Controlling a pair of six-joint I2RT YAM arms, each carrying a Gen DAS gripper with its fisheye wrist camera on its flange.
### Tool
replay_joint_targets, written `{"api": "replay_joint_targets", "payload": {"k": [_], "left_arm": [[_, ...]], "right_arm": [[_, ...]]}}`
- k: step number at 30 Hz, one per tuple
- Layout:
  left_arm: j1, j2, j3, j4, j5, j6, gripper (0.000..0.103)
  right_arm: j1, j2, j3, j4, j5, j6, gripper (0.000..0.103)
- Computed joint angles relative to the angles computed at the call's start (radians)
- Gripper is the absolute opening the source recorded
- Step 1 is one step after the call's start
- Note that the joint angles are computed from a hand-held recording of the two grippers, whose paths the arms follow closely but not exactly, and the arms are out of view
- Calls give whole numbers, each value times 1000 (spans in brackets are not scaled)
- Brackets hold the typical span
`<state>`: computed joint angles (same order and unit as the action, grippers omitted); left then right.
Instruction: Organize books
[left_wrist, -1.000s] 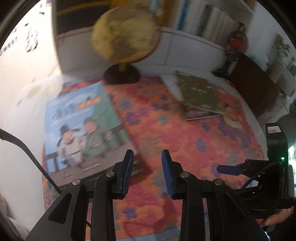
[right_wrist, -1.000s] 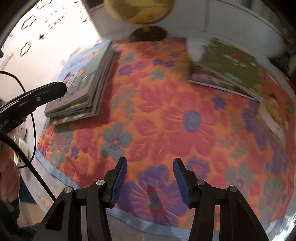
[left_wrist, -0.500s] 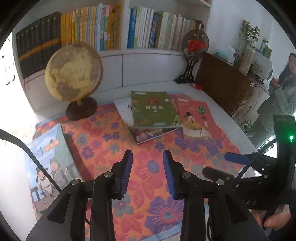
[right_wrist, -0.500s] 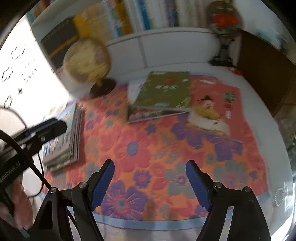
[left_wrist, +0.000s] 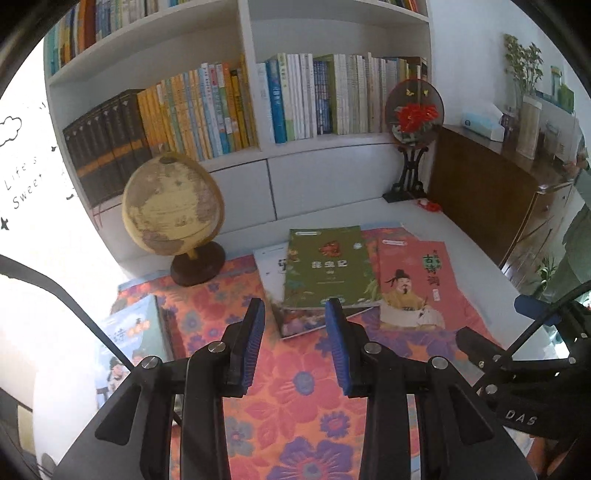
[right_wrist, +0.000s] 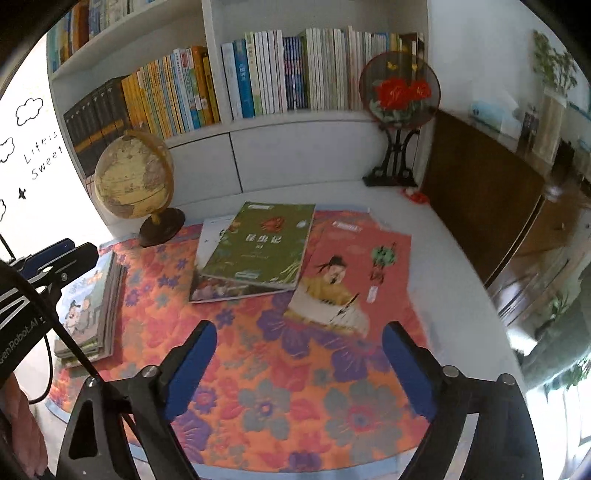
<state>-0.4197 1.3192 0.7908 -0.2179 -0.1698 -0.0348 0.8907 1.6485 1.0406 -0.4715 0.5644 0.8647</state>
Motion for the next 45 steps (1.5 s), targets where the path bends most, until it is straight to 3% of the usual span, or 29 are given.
{"api": "replay_joint_targets", "payload": {"k": [9, 14, 18, 21, 26, 29, 33, 35, 45], "left_arm": [[-125, 167, 108, -15, -73, -119, 31], [-122, 283, 156, 11, -59, -179, 31], [-90, 372, 191, 16, -27, -215, 31], [-43, 477, 247, -20, -19, -209, 33], [113, 659, 370, -65, 199, -151, 33], [174, 764, 461, -64, 265, -142, 33], [179, 885, 605, -99, 166, -101, 33], [154, 935, 674, -115, 51, -83, 33], [163, 1021, 799, -114, 31, -134, 33]], "right_arm": [[-134, -66, -100, 89, -81, -162, 90], [-203, -129, -171, 198, -83, -246, 90], [-274, -89, -156, 235, -137, -315, 91], [-331, -8, -112, 256, -203, -355, 91], [-419, 205, 20, 290, -370, -386, 91], [-464, 337, 105, 318, -487, -364, 91], [-498, 517, 265, 301, -575, -328, 91], [-510, 581, 343, 271, -601, -322, 91], [-502, 758, 602, 155, -533, -410, 91]]}}
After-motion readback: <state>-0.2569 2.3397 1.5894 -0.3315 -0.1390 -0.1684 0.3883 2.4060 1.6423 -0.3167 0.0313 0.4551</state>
